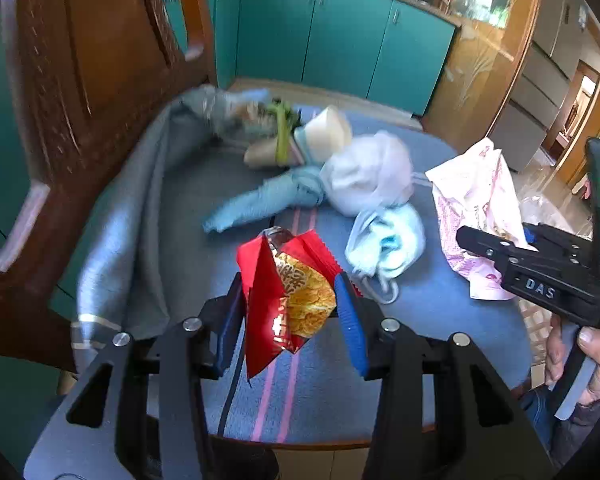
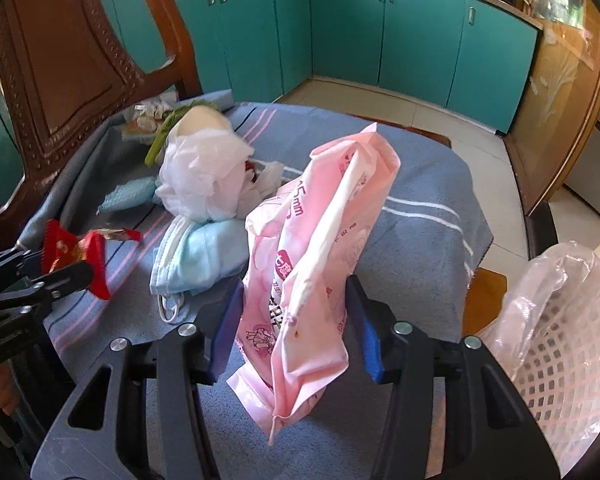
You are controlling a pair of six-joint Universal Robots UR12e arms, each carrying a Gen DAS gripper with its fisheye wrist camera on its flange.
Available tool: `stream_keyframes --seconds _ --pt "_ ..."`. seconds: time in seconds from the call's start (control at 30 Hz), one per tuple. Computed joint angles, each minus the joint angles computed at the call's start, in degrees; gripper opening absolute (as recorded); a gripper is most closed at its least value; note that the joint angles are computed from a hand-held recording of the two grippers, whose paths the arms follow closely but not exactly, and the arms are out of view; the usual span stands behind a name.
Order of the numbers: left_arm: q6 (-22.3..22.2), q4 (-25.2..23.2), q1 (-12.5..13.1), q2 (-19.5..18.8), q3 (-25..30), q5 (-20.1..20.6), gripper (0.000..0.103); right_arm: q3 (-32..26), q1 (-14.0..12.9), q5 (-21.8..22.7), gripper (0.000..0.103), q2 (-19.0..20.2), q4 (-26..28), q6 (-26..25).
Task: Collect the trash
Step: 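Carry the wrapper and pink bag over the wastebasket and release both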
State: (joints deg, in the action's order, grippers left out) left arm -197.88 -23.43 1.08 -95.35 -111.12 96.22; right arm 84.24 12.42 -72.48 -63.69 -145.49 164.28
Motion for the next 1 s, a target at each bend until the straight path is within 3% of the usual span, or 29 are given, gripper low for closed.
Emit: stream_keyframes --seconds 0.3,0.47,0.63,0.9,1.0 --pt "1.1 3.3 -3.1 0.7 1.0 4.9 0.046 1.3 -1.2 3.6 0.052 -1.4 -2.4 0.7" --pt "1.9 4.5 -3.9 0.0 2.2 5.0 0.046 2.6 -2.7 5.7 0.052 -2.8 -5.7 3.3" --pt "4.1 6.1 -5.2 -1.6 4.1 2.1 0.046 4.7 -4.1 1.6 0.052 -4.4 -12.5 5.9" --pt "8.9 8.1 -8.5 -5.3 8.5 -4.5 0.046 11.0 -9.9 -1.0 0.052 -7.8 -24.4 14.8" --pt "10.0 7.8 -9.3 -7.0 10.3 -6.9 0.046 13.6 -11.3 -4.1 0.052 -9.3 -28.5 16.2"
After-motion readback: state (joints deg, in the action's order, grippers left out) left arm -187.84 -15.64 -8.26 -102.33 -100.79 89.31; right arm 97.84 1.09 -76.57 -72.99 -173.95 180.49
